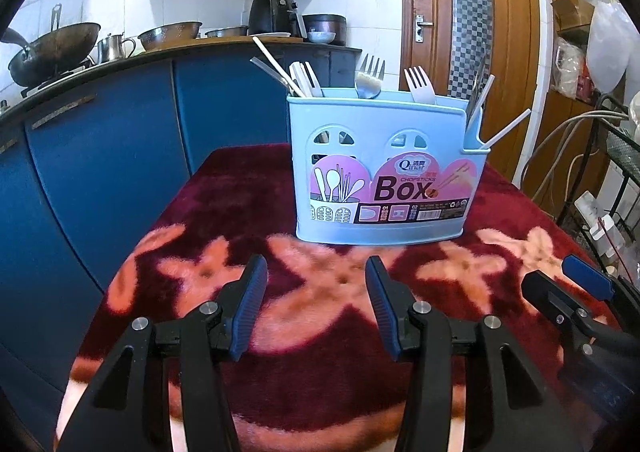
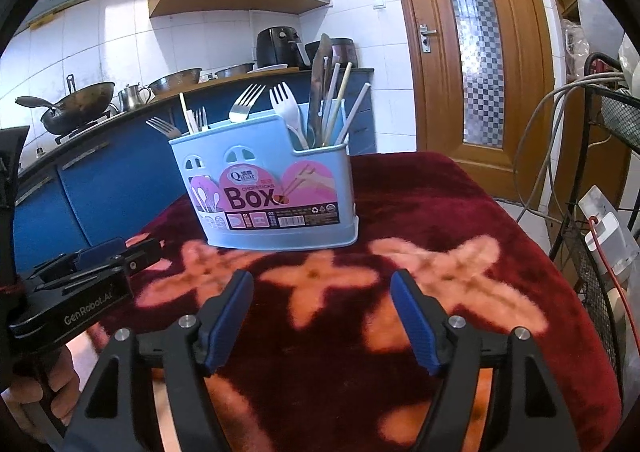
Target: Organize utensils
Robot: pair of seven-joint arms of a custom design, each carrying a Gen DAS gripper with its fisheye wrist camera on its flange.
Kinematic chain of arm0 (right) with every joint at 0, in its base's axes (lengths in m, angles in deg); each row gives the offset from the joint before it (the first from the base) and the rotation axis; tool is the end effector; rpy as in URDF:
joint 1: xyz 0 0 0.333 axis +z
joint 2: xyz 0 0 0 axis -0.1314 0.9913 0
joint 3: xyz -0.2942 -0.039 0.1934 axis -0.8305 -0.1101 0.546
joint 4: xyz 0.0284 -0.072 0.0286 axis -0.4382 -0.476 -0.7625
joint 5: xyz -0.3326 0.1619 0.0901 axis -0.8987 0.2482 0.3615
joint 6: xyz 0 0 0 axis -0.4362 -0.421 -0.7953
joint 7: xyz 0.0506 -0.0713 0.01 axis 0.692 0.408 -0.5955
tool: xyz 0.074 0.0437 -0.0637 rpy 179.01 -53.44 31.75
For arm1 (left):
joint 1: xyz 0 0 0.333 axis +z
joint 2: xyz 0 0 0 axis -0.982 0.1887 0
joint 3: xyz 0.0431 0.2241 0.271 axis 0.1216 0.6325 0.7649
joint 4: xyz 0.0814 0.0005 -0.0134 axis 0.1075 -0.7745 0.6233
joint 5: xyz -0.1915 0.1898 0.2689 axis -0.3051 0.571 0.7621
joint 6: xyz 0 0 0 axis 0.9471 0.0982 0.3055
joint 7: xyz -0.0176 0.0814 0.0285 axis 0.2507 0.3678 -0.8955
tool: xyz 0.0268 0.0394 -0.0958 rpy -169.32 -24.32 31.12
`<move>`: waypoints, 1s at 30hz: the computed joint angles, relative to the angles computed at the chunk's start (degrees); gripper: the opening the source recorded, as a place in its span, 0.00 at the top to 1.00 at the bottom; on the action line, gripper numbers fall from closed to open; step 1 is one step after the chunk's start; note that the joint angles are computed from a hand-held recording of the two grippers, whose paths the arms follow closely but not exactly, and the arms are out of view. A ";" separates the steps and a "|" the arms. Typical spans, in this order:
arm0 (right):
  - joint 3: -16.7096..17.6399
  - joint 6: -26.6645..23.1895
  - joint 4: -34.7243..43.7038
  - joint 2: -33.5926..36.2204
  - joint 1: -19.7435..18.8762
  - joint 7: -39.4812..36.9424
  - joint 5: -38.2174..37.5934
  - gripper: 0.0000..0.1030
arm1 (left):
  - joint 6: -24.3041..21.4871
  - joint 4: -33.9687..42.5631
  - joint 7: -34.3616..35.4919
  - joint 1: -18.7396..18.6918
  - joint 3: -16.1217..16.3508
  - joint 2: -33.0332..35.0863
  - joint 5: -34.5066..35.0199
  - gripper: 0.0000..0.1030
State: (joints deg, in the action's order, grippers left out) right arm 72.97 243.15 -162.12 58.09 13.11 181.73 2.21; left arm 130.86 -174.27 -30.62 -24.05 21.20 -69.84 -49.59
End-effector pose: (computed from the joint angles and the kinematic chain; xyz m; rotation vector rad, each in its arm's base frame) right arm 0.4657 0.2517 0.4800 -1.7505 1.2127 -0.5578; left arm 0.4395 -0.0825 0.4850 -1.8059 1.3220 -0.7450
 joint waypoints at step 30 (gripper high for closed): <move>-0.08 -0.11 -0.14 -0.05 -0.27 1.08 -1.23 0.28 | 0.80 -0.17 0.82 1.16 -1.17 -0.30 -1.37 0.49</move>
State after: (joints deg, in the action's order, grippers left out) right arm 72.89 243.05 -162.26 58.04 12.84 182.80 0.98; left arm 131.66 -174.44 -29.80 -22.89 20.02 -70.14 -50.96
